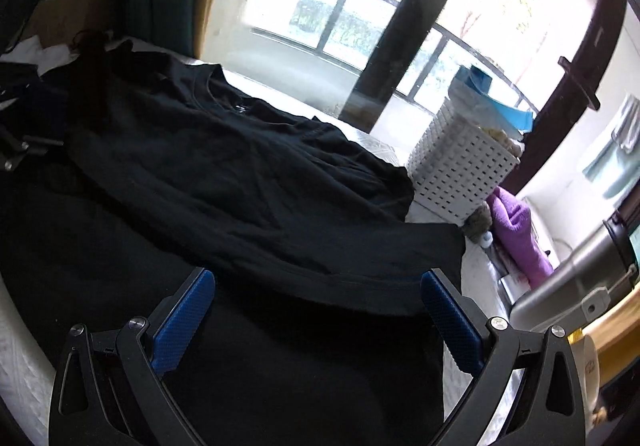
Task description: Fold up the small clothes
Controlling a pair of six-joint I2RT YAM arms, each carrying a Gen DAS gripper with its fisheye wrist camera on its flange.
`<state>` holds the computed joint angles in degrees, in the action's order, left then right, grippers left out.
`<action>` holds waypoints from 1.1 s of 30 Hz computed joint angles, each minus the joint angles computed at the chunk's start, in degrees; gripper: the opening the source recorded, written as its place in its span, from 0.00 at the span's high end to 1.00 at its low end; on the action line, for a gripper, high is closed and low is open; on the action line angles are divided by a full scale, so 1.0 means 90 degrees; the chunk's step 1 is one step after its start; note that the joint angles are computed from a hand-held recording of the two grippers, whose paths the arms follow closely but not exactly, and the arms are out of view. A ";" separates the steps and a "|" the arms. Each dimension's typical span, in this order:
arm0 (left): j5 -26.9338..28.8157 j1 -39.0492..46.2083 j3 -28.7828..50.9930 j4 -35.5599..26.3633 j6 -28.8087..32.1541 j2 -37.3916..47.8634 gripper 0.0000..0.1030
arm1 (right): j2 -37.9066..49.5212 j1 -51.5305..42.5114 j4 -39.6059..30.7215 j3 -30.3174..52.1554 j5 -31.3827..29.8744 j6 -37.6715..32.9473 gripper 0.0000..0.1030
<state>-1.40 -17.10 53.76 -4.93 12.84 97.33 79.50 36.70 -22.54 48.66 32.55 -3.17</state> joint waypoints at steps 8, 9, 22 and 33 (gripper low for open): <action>0.0287 0.0024 -0.0182 0.0138 0.0195 -0.0192 0.96 | 0.0358 0.0059 0.0684 -0.0214 0.0224 -0.0649 0.00; 0.0382 0.0071 -0.0155 0.0104 0.0204 -0.0207 0.96 | 0.0400 0.0005 0.0737 -0.0183 0.0218 -0.0690 0.00; 0.0567 0.0339 0.0594 0.0017 0.0520 -0.0189 0.97 | 0.0540 -0.0582 0.0297 0.0736 -0.0806 -0.0647 0.84; 0.1287 0.0817 0.1528 -0.1228 0.0502 -0.0009 0.95 | 0.0520 -0.1049 -0.0147 0.1293 -0.1470 -0.1047 0.85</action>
<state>10.18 -9.75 67.52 -15.99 17.36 97.25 84.19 27.26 -23.86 60.30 19.32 -12.59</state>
